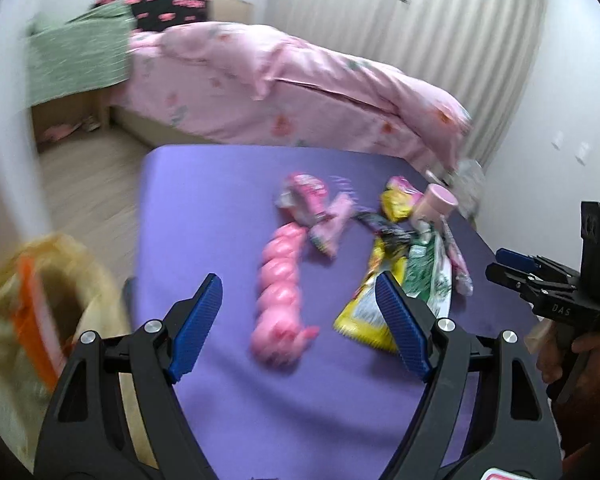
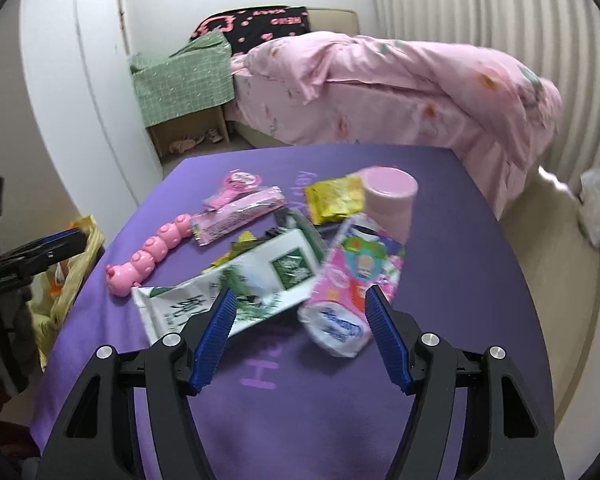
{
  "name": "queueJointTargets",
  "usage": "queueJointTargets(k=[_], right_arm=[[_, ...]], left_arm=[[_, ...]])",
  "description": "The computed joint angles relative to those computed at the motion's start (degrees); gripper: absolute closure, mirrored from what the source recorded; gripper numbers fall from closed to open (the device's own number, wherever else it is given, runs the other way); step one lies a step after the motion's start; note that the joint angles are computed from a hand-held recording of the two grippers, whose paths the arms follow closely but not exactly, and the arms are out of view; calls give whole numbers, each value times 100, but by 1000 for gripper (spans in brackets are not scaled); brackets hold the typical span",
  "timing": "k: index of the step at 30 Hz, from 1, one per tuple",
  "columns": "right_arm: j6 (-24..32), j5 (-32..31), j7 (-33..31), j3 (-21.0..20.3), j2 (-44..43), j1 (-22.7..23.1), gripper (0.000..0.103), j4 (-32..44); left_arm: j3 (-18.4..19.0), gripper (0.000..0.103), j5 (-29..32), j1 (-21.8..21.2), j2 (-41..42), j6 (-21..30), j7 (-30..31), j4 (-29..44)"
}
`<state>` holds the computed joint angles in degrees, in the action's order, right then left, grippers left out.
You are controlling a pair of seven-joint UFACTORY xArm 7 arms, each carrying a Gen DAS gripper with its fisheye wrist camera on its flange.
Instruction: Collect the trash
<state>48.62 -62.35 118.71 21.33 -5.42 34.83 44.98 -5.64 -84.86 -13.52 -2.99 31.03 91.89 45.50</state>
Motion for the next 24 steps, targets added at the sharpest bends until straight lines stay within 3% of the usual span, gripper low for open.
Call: queueJointTargets(k=[3,7,10,16,19,24], right_arm=[[472,293,21,51,-37,32,42,-35],[603,504,8,23,-27,39,42,-81],[674,630,-123,-3,37,39,42,-81],[540,697,-112,-52,-61,-36,42,-265],[565,786,-160,-69,-5,-79,42,-236],[376,471,26,-63,23,-73,42,-301]], left_arm=[[-229,28,348,-193,723,-259,-244,786],[-501,31,1639,-509,1865,-1183,-1608,1946],[-349,33,2956,-877,2567,-1328,-3041,2699],[101,40,4696,-1468,3276,-1253,-4680,3499],[195,52,5297,-1553,3439,-994,-5182,3728],[-213,87,5557,-1133,3333,-980,-5272,3551]])
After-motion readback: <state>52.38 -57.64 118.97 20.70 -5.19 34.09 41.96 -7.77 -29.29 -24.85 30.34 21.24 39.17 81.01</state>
